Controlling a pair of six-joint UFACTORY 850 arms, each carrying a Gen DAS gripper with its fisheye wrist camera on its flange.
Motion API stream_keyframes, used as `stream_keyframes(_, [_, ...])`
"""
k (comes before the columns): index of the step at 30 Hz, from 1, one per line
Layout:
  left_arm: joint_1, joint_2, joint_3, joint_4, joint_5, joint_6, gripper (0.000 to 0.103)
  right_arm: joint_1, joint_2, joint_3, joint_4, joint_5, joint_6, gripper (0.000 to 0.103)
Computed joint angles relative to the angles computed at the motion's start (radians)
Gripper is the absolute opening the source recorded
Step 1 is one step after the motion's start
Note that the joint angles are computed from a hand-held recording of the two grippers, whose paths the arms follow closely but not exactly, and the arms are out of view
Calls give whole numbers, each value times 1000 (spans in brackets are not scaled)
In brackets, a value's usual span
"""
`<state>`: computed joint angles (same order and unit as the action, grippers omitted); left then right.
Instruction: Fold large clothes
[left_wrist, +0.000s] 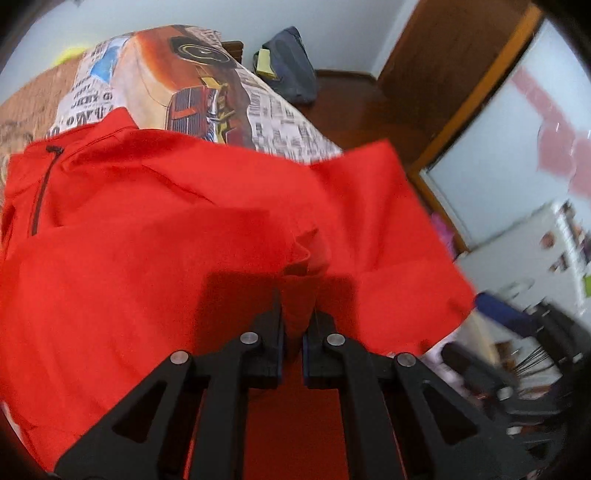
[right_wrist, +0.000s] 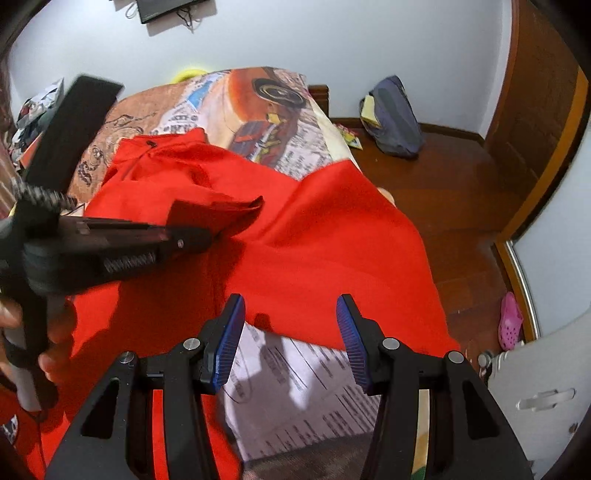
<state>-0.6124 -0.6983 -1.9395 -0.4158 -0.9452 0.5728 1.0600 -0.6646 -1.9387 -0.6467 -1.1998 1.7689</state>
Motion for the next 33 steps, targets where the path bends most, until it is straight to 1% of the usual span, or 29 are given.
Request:
stream_keyframes(3, [-20, 69, 99, 45, 79, 54, 13, 0, 20, 36, 14, 21, 20, 48])
stream_keyframes(5, [-17, 83, 107, 38, 59, 94, 32, -1, 26, 46, 24, 26, 27, 48])
stream_keyframes(7, [-8, 97, 117, 1, 37, 127, 43, 0, 29, 47, 30, 24, 33, 48])
stream_keyframes(9, [12, 117, 125, -48, 9, 175, 47, 1, 38, 52, 28, 24, 47, 48])
stream_keyframes(11, [31, 147, 143, -83, -3, 216, 55, 4, 49, 61, 23, 25, 54, 48])
stream_keyframes(14, [64, 182, 167, -108, 24, 254, 66, 6, 83, 101, 16, 59, 99, 48])
stream_keyframes(16, [90, 203, 183, -103, 56, 263, 68, 4, 107, 137, 12, 86, 141, 58])
stream_keyframes(17, [110, 217, 198, -94, 84, 267, 69, 5, 129, 171, 1, 104, 189, 60])
stream_keyframes(21, [165, 234, 231, -27, 179, 247, 69, -5, 186, 276, -10, 177, 329, 61])
stream_keyframes(22, [182, 233, 239, 5, 206, 226, 69, -7, 191, 287, -9, 183, 351, 61])
stream_keyframes(24, [210, 224, 246, 56, 243, 181, 69, -18, 212, 341, -3, 219, 418, 61])
stream_keyframes(28, [270, 204, 257, 102, 258, 110, 69, -39, 248, 439, -3, 331, 560, 61])
stream_keyframes(29, [283, 197, 257, 107, 257, 94, 69, -39, 261, 478, -34, 374, 648, 61])
stream_keyframes(31, [309, 192, 264, 99, 250, 82, 69, -30, 276, 516, -102, 394, 784, 62])
stream_keyframes(33, [323, 179, 260, 91, 242, 65, 69, -25, 289, 540, -163, 413, 889, 67])
